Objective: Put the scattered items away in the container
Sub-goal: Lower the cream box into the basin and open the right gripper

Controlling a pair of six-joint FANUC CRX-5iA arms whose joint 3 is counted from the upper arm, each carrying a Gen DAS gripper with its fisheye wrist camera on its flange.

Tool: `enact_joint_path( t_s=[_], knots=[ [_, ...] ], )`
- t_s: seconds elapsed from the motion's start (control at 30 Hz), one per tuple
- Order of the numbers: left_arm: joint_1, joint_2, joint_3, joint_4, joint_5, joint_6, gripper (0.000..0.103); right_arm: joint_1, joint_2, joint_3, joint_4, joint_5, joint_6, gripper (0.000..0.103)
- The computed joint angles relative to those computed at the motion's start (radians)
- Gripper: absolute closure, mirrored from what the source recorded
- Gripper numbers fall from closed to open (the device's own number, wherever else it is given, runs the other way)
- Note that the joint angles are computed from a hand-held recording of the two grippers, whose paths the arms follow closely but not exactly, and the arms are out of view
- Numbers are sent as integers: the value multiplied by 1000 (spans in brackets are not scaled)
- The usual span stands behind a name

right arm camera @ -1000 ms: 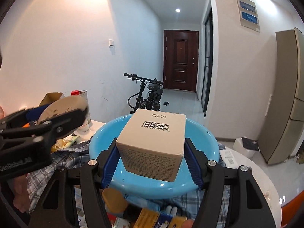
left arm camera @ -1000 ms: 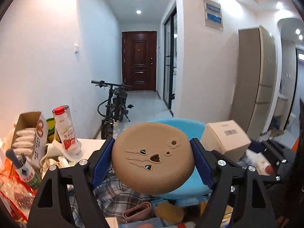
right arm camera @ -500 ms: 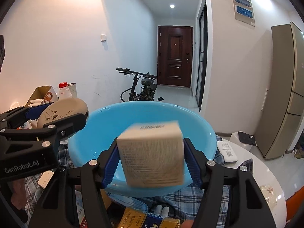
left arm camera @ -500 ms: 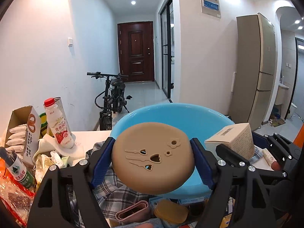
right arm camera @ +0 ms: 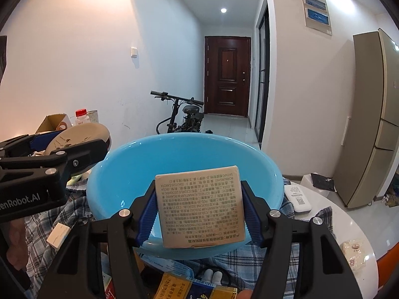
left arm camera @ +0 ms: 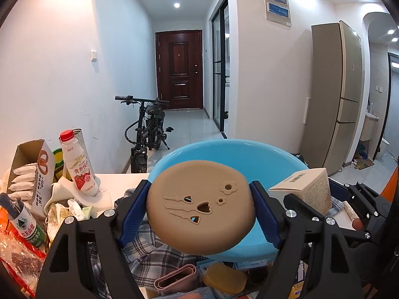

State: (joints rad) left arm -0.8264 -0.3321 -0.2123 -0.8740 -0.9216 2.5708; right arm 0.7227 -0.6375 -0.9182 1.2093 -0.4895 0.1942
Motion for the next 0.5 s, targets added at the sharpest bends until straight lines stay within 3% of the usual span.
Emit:
enact_joint_path(
  t_s=[0.33, 0.43, 0.5],
  knots=[
    [-3, -7, -1, -4, -3, 4, 25, -53, -8, -34, 150, 47, -97, 37],
    [-2, -7, -1, -2, -2, 1, 25, -43, -4, -56, 274, -27, -172, 1],
    [-3, -6, -1, -5, -3, 5, 25, -52, -21, -70, 335, -14, -198, 0]
  ],
)
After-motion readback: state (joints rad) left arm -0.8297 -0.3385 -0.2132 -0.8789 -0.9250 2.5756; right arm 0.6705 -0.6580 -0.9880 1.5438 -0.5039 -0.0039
